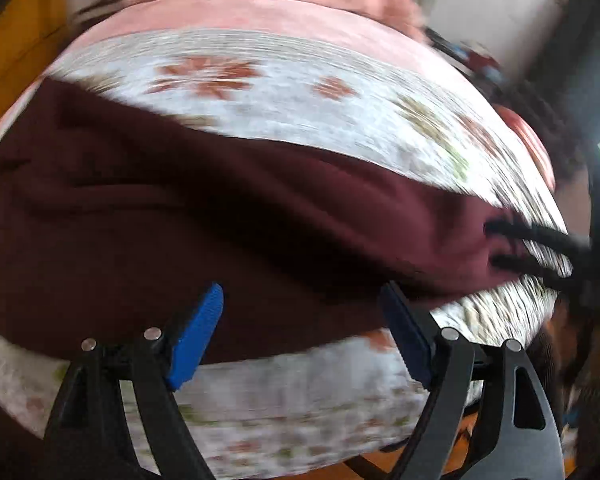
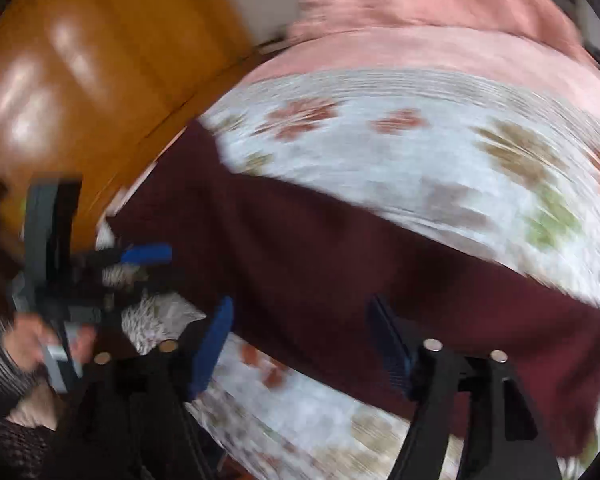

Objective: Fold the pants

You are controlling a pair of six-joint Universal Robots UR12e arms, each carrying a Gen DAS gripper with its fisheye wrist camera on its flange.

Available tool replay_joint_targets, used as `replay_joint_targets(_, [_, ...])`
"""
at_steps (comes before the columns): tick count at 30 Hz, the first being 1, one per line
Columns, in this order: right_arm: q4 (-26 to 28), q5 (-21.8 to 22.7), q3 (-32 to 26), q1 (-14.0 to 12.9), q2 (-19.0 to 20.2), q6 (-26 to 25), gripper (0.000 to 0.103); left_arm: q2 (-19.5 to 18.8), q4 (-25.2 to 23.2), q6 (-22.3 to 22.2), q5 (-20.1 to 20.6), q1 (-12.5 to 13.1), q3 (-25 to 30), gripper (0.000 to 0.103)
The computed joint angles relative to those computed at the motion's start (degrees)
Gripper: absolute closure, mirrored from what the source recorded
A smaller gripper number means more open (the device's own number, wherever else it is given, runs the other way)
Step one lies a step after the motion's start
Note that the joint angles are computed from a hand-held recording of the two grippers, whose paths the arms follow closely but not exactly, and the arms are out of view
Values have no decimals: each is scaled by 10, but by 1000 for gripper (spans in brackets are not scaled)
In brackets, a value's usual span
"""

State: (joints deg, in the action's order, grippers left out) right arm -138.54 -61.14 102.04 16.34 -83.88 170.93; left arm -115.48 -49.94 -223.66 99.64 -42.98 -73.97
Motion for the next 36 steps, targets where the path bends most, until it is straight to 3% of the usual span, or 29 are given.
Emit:
replay_joint_targets(5, [22, -62, -51, 59, 55, -53, 29, 42, -21, -64, 7, 24, -40, 18])
replay_joint_targets(8, [34, -80, -68, 69, 77, -50, 33, 52, -17, -72, -3, 30, -52, 17])
replay_joint_targets(10, [52, -98, -77, 70, 85, -44, 79, 54, -10, -81, -12, 32, -59, 17])
replay_joint_targets(11, [55, -119, -78, 71, 87, -34, 87, 55, -7, -83, -17, 34, -61, 17])
replay_joint_targets(13, [54, -96, -76, 63, 87, -22, 94, 52, -7, -88, -33, 38, -62, 17])
replay_joint_targets(16, [44, -54, -59, 53, 73, -23, 94, 44, -14, -93, -61, 48, -53, 17])
replay_joint_targets(20, [19, -53, -29, 60, 55, -23, 94, 31, -48, -95, -36, 59, -20, 14])
replay_joint_targets(23, [-18, -58, -11, 63, 65, 7, 94, -2, -153, -89, -25, 76, 53, 14])
replay_joint_targets(26, [-34, 6, 1, 43, 66, 60, 94, -52, -284, -76, -27, 94, 148, 14])
replay_joint_targets(28, [-33, 24, 6, 37, 63, 65, 94, -87, -370, -79, -35, 107, 210, 14])
replay_joint_targets(32, [-29, 22, 0, 39, 66, 61, 94, -128, -452, -89, -61, 125, 274, 13])
replay_joint_targets(36, [-31, 26, 2, 38, 65, 58, 94, -169, -523, -79, -57, 129, 343, 12])
